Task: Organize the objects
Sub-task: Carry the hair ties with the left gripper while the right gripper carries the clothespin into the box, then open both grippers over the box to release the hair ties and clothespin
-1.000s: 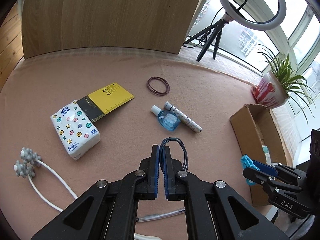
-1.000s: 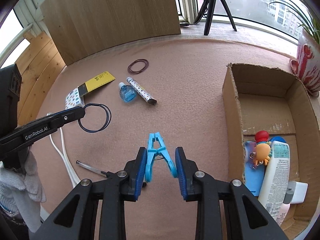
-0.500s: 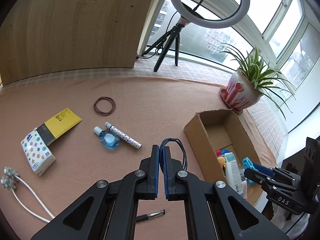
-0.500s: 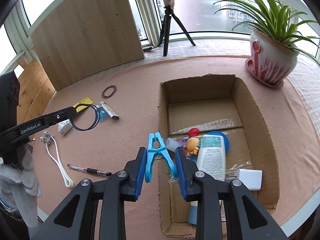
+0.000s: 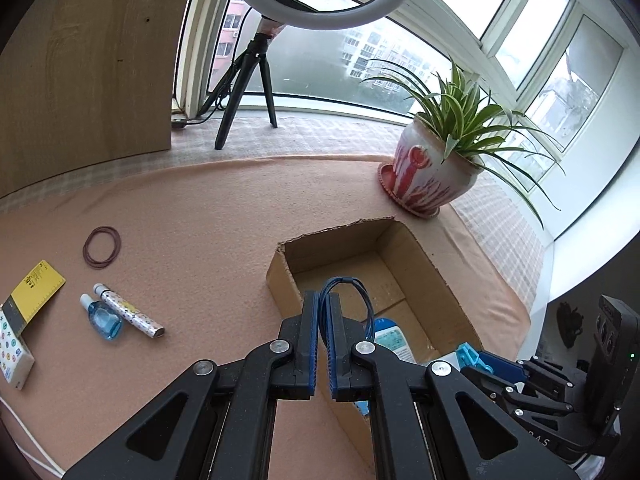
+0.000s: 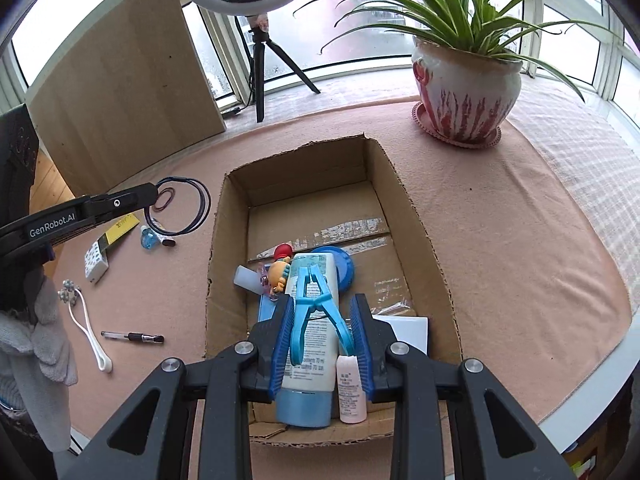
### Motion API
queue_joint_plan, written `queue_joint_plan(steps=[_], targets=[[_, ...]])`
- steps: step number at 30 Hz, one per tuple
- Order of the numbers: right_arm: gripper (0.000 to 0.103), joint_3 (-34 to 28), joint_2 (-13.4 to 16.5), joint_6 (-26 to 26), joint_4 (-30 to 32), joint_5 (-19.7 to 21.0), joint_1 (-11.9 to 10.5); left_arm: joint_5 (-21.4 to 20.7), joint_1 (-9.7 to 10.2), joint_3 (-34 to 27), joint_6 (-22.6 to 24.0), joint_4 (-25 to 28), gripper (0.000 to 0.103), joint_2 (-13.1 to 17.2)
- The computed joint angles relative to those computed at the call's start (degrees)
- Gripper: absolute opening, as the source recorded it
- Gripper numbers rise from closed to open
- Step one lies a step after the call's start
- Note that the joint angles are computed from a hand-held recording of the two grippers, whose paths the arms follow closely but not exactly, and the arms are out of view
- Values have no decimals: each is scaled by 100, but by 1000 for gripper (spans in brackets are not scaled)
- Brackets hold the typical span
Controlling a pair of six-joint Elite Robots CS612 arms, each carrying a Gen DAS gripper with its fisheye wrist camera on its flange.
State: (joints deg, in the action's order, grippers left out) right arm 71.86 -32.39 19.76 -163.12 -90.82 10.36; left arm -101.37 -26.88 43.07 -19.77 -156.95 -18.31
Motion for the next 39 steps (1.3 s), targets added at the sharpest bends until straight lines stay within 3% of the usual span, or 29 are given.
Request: queue_joint_plan(steps=[7, 14, 16, 18, 21, 24, 39], targets=[[26, 92, -9, 32, -13, 61, -73, 0, -97, -495, 33, 469, 3, 280], [26, 87, 6, 2, 31, 126, -92, 25, -131, -576, 64, 601, 4, 340], [27, 74, 15, -39, 55, 172, -93, 0, -128, -544, 34, 632, 11, 320], [30, 71, 19, -143, 36, 243, -86, -10, -120, -490, 1, 632, 35, 290], [65, 6, 35, -314, 155, 110, -24, 73, -115, -286, -45, 522, 43, 188], [67, -42, 54, -478, 143, -134, 61, 84, -87, -55, -155, 394, 44, 79], [67, -328, 171, -552, 43, 351, 192, 610, 274, 1871, -894, -488, 47, -833]])
